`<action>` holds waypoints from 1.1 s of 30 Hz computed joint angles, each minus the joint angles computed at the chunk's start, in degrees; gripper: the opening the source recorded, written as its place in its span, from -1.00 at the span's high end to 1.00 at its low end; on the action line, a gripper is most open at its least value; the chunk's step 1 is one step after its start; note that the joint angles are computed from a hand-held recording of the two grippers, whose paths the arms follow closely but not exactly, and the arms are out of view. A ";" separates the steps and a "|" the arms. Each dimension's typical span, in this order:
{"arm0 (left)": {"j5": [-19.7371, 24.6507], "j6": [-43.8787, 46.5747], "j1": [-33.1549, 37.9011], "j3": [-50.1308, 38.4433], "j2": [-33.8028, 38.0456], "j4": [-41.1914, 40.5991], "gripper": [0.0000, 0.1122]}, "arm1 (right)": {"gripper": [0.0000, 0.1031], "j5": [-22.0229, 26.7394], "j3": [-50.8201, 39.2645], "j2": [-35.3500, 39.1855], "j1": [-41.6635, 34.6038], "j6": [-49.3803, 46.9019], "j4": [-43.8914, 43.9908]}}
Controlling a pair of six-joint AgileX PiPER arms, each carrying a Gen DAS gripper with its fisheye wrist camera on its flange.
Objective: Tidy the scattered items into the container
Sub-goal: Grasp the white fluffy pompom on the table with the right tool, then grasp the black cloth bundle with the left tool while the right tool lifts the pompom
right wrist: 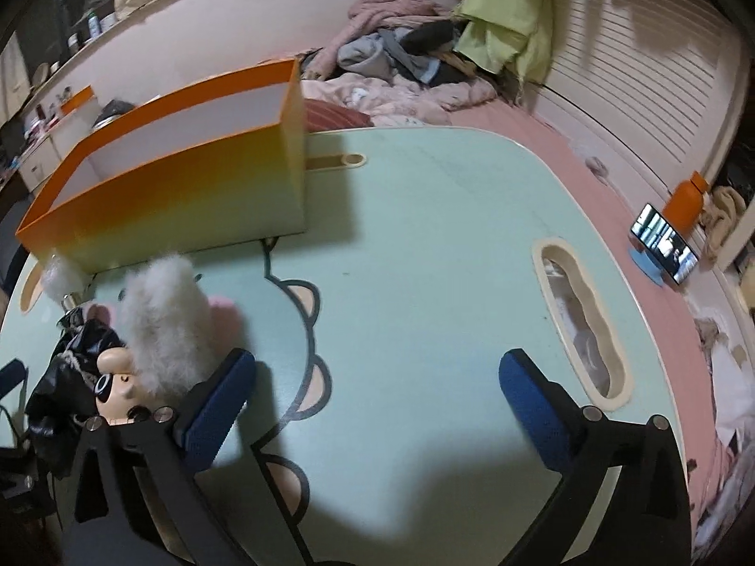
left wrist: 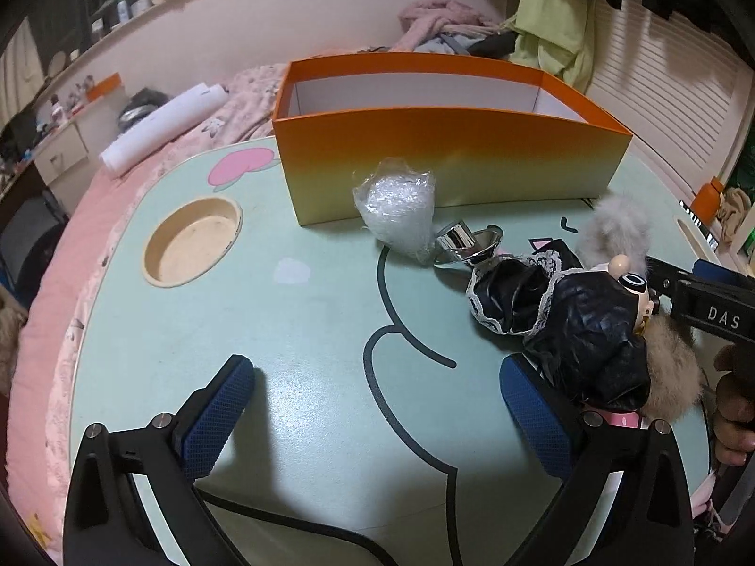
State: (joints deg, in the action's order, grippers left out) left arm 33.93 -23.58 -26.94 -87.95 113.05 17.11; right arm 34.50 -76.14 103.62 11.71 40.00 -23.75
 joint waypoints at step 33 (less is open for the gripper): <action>-8.99 10.63 5.38 5.77 -7.64 -19.28 -0.83 | 0.54 -9.81 -0.93 -2.93 -5.32 -43.23 49.24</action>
State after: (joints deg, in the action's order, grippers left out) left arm 24.94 -12.95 -21.56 -82.19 105.41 -2.17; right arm 24.69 -77.08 100.68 6.39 -3.23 25.49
